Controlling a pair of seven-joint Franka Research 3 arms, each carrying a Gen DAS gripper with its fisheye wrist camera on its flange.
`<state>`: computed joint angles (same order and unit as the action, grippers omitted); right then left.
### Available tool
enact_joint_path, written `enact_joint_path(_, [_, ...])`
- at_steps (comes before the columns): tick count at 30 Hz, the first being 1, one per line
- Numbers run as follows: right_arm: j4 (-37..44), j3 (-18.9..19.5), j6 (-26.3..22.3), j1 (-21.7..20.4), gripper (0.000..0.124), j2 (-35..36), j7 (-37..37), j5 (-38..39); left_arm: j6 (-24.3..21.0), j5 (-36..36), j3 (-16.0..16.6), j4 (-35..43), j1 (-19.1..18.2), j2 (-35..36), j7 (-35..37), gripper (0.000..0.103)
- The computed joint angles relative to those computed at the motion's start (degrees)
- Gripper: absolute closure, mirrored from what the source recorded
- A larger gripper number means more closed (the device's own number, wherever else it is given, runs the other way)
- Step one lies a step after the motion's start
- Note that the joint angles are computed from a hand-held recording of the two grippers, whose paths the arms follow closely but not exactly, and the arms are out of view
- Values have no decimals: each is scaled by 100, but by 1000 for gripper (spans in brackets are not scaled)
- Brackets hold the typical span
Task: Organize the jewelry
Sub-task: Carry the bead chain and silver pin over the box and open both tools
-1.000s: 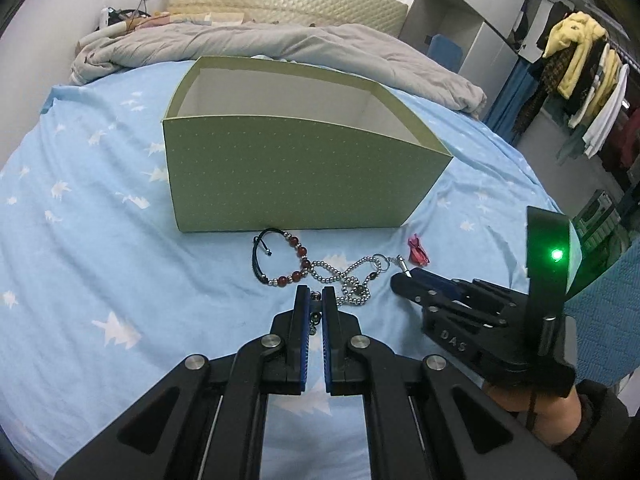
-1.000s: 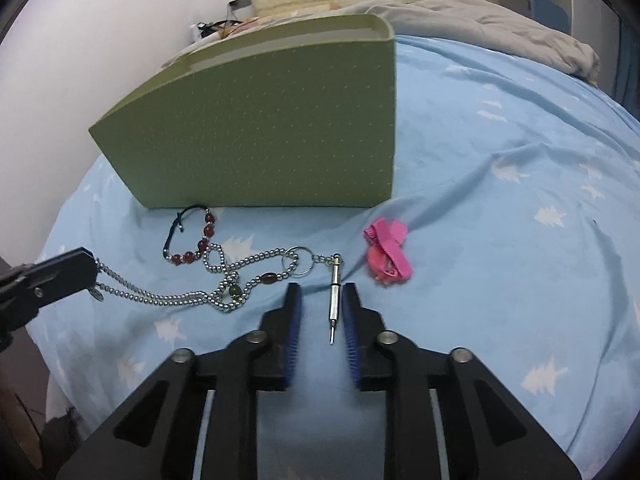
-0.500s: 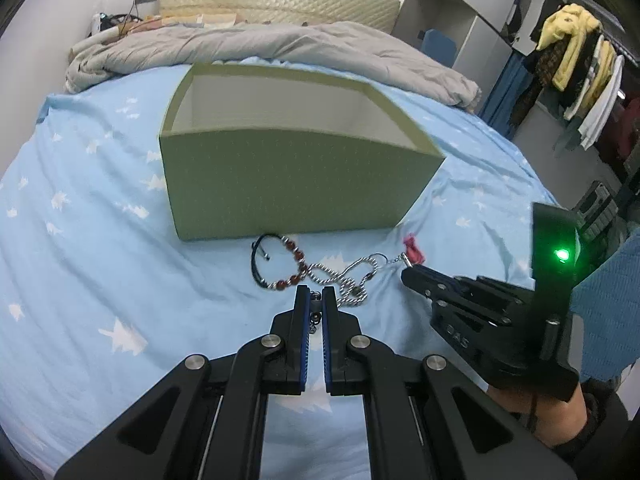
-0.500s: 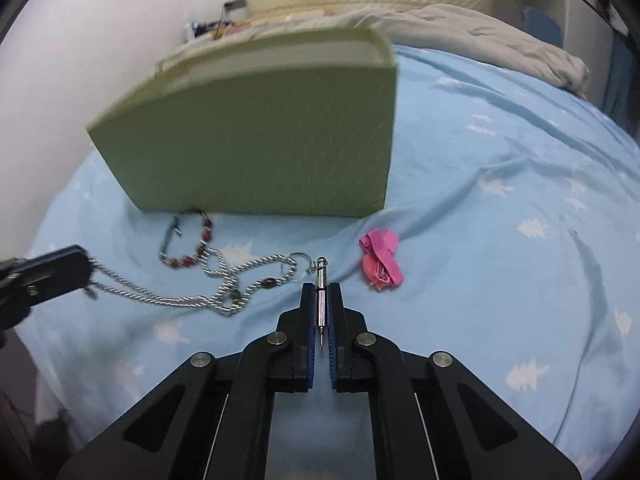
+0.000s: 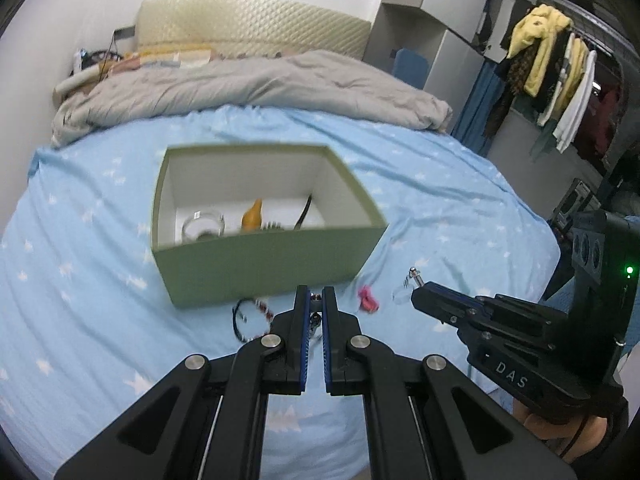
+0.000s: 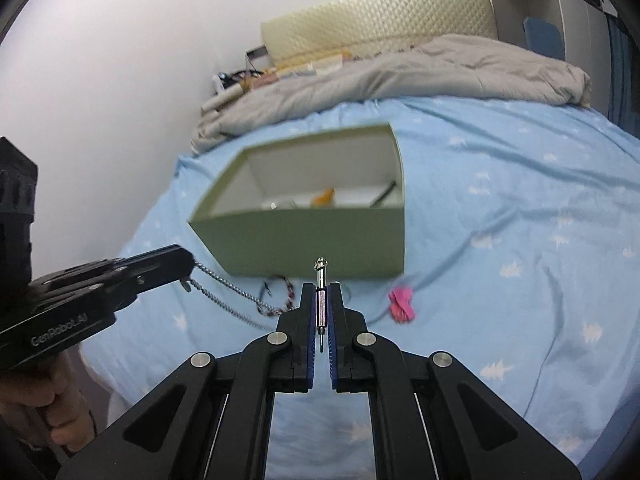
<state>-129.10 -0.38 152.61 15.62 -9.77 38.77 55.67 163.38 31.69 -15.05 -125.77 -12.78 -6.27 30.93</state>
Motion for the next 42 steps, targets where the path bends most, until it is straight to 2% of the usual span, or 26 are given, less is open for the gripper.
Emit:
enact_joint_path(14, [940, 93, -198, -23, 121, 154, 599, -736, -586, -138, 113, 1136, 51, 119, 1013, 100])
enact_joint_path(17, [1320, 121, -325, -35, 121, 355, 762, -903, -673, -456, 185, 1485, 52, 263, 1287, 100])
enact_joint_path(24, [2159, 238, -385, -99, 121, 818, 1076, -1197, -1146, -14, 251, 2410, 116, 604, 1262, 100])
enact_joint_path(31, [3110, 340, -550, -217, 121, 1586, 1619, -1725, -1372, 160, 404, 2857, 169, 932, 1262, 100])
enact_joint_path(36, [3677, 358, -808, -219, 121, 2383, 2332, -2553, -1374, -265, 518, 2862, 274, 1332, 1441, 100])
enact_joint_path(42, [4080, 406, -1093, -236, 121, 3102, 2767, -3075, -1530, -562, 644, 3138, 347, 2001, 1789, 100])
